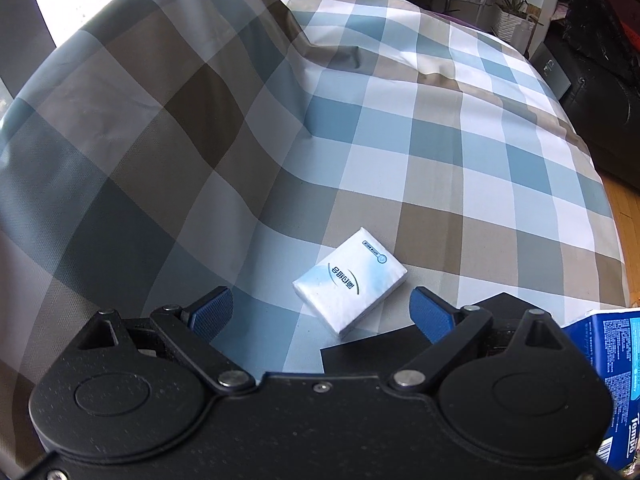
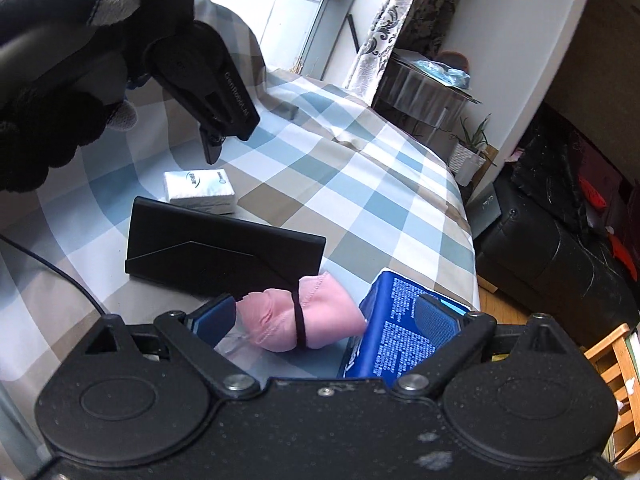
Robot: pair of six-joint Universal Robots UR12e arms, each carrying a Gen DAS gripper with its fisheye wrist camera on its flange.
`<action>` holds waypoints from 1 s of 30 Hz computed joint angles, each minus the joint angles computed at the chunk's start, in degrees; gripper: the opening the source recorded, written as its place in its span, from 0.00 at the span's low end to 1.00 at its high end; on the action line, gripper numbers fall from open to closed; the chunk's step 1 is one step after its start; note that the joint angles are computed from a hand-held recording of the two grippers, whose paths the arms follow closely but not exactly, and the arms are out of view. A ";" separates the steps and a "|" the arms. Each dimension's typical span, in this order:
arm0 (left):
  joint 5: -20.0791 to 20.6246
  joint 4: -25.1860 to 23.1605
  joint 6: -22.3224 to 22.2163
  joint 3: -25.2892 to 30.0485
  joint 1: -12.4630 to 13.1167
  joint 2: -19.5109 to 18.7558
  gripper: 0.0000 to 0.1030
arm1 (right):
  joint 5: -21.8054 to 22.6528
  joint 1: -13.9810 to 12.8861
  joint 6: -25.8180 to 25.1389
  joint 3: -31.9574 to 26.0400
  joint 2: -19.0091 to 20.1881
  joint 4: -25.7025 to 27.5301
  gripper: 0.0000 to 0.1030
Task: Organize soft objects
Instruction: 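Grasp the white tissue packet with the left gripper while the right gripper grasps the pink pouch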
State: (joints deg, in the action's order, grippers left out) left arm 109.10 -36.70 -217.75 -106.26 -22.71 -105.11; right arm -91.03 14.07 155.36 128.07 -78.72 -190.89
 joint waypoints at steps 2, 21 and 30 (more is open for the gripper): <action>-0.49 -0.29 -0.10 0.18 0.32 -0.28 0.89 | -0.24 0.37 -1.82 -0.67 0.98 0.29 0.93; -4.10 -0.88 0.87 2.35 2.20 -2.93 0.90 | -1.72 1.18 -8.39 -5.74 4.64 12.04 0.74; -5.36 -2.47 -1.24 4.38 2.22 -5.16 0.90 | 0.18 0.63 -6.57 -5.64 3.56 14.72 0.59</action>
